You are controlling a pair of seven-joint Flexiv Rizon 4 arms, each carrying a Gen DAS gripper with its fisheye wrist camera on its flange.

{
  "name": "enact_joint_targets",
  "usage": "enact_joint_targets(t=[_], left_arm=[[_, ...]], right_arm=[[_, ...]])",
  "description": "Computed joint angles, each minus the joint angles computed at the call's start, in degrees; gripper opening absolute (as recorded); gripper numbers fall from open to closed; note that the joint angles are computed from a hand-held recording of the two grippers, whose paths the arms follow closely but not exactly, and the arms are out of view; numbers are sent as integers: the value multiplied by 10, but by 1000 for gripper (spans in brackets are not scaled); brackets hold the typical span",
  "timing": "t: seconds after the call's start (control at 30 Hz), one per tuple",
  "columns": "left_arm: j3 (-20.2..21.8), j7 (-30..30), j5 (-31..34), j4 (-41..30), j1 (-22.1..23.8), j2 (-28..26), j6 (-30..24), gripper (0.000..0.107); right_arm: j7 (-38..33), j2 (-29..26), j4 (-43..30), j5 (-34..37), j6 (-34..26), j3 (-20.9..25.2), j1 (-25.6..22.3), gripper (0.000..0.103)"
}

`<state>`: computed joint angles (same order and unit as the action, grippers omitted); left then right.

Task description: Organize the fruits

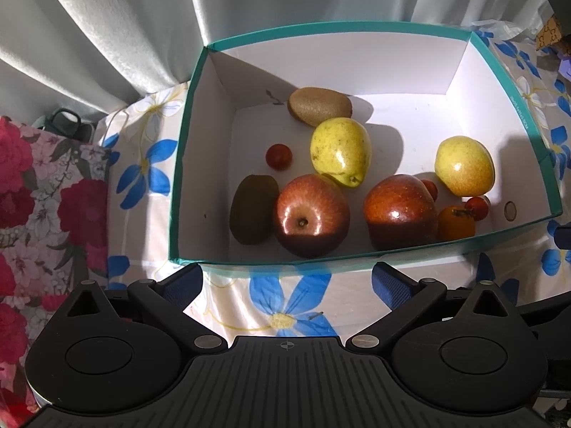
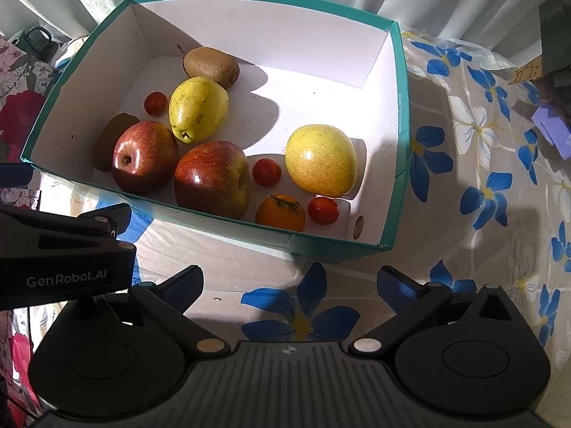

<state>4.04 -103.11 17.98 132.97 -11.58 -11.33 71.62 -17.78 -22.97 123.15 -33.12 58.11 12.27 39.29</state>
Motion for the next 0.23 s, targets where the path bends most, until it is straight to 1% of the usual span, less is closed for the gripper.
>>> enact_joint_targets(t=[0.1,0.23], left_arm=[[2,-4,5,2,-1,0,7,103],[1,-3,5,0,-1,2,-2,103]], right_arm=[[2,1,1,-2,2,-1,1,103],[0,1,1,-1,2,0,1,103]])
